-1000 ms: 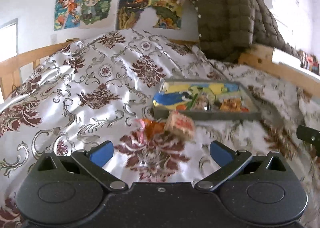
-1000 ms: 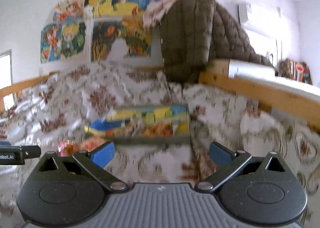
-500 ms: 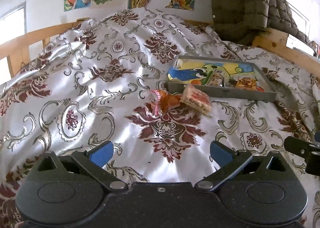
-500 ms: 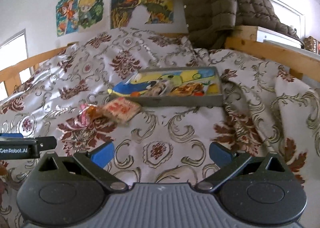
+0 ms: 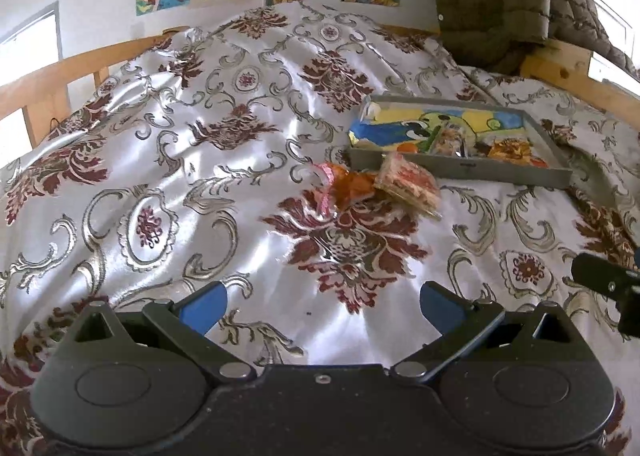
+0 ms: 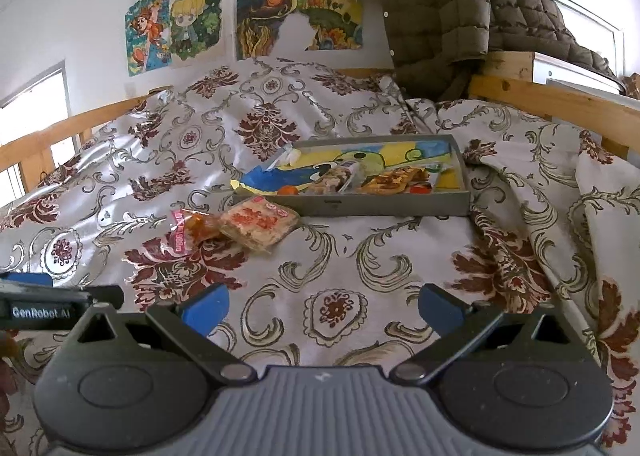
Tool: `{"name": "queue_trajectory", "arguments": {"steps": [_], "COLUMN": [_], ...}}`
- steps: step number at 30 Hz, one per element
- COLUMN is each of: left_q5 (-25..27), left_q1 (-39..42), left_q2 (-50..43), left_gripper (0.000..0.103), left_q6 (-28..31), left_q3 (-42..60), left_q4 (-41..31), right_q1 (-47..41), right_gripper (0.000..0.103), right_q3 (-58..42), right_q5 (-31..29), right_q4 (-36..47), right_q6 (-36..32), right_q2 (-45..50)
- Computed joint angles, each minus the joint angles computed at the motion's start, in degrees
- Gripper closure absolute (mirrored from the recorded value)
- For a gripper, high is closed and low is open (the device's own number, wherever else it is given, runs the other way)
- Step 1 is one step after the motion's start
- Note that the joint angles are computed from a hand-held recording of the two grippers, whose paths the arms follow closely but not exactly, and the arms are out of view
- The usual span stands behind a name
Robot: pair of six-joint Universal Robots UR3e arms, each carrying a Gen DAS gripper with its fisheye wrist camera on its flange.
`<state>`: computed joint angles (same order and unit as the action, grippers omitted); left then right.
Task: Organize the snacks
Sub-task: 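Move both open tools back toward the rice-cake packet and orange candy bag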
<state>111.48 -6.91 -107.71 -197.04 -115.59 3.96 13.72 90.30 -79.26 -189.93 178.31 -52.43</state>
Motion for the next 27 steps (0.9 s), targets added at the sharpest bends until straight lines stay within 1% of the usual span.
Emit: {"name": "queue_trajectory", "arguments": {"steps": [11, 14, 17, 23, 27], "left_q5": [0.65, 1.91, 2.07, 1.52, 0.64], "left_q1": [-1.1, -1.52, -1.32, -0.15, 0.95], "left_q2": [-1.79, -2.33, -2.48, -3.54, -4.86], "left_gripper": [0.001, 0.001, 0.001, 0.001, 0.001], "left_q6": [1.26, 1.64, 2.19, 2.67, 3.21], "left_q3": [1.96, 1.98, 1.99, 3.18, 4.48], "left_q4": [-0.85, 0.45, 1.18, 1.75, 2.33], "right_q1": [-0.35, -0.62, -0.61, -0.85, -0.53], "right_gripper": [0.0, 0.0, 0.0, 0.0, 0.0], "right_q3": [0.1, 0.06, -0.04, -0.59, -2.14], "right_q5": [0.11, 0.8, 1.0, 1.65, 0.87], "right_q4": [-0.12, -0.24, -0.76, -2.07, -1.39], "right_q6": [0.72, 0.92, 1.08, 1.55, 2.23], "right_q2": [0.1, 0.3, 0.61, 1.57, 2.8]}}
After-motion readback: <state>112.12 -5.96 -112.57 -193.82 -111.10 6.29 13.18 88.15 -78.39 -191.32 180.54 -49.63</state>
